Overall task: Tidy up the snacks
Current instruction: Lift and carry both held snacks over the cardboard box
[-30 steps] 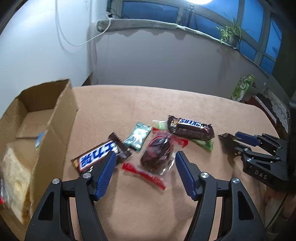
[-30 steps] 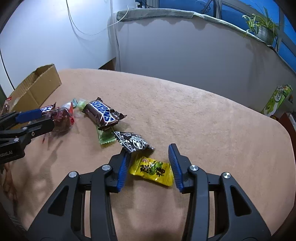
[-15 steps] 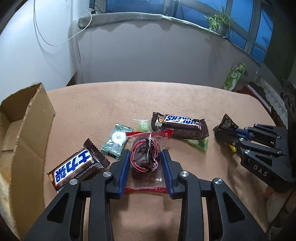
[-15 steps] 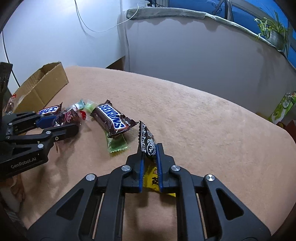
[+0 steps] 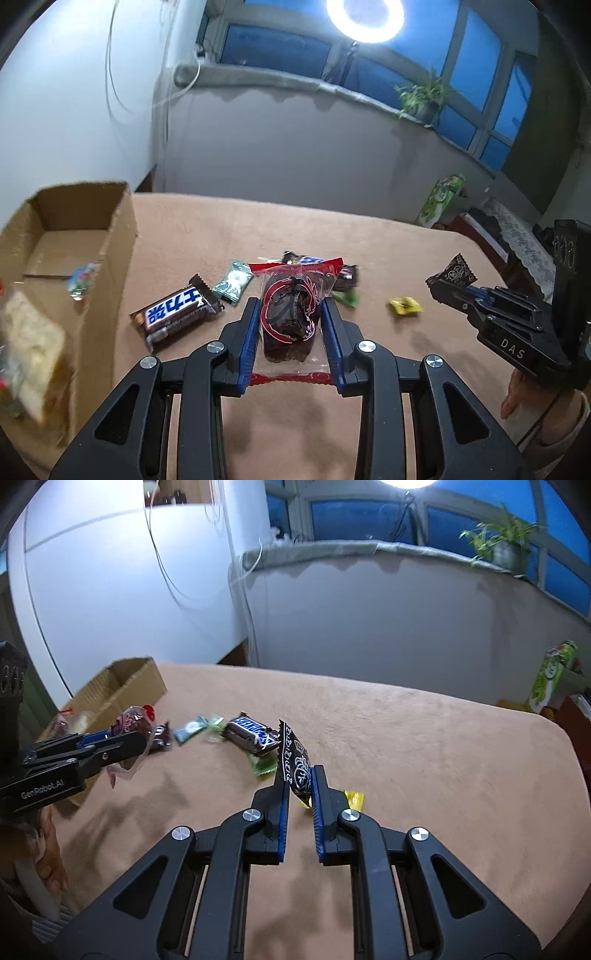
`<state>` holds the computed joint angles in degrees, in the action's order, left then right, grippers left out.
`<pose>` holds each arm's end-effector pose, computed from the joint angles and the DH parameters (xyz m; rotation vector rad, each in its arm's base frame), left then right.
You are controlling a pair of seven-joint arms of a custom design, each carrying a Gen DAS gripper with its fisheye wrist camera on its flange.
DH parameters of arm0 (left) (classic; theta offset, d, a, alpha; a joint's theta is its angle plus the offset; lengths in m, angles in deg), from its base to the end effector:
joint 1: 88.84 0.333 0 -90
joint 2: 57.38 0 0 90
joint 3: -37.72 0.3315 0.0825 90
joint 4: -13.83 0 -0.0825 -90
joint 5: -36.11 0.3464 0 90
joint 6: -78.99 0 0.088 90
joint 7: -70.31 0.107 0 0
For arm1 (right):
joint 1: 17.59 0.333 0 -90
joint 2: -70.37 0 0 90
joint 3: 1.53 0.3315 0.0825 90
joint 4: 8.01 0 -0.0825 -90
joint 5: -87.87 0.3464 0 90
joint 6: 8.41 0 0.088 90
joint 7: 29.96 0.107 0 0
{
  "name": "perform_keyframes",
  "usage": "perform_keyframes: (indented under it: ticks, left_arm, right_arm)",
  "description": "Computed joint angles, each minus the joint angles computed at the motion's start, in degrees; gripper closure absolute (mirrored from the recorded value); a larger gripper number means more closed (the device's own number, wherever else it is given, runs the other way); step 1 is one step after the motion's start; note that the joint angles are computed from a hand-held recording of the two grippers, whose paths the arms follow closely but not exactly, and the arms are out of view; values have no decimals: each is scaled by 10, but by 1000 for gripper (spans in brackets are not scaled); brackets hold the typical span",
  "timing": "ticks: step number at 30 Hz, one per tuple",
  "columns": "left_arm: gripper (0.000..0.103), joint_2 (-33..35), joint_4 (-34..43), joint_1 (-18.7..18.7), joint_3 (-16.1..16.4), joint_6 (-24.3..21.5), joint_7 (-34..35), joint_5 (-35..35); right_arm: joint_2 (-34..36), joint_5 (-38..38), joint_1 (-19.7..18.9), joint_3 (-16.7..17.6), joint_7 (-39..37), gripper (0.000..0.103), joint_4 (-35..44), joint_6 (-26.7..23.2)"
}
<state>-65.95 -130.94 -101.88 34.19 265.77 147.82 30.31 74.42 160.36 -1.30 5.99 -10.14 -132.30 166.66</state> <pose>0.4528 -0.1252 0.4798 -1.8091 1.7534 -1.0413 0.5181 0.1454 0.4550 -1.9306 1.2658 -0.4836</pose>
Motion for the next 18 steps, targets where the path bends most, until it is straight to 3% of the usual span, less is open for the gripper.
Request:
perform_keyframes:
  ticks: [2,4,10,14,18]
  left_arm:
    - [72,-30,-19,76,-80,7,-20,22]
    - [72,-57,-34,105,-113,7,-28,38]
    - [72,-119,-66,74,-95,14,-41,52]
    - [72,-155,-83,89,-117,19,-50,59]
    - [72,-180,-98,93,-125,24,-58,62]
  right_arm:
    - [-29,64,3,3,-49,92,-22,14]
    - [-55,85,14,-3,-56,91,-44,24]
    - [-129,121,57,-23,-77,92,-96,64]
    - [-172,164,82,-26,-112,91,-117,87]
    - [-197,159,89,-16,-102,91,-138,99]
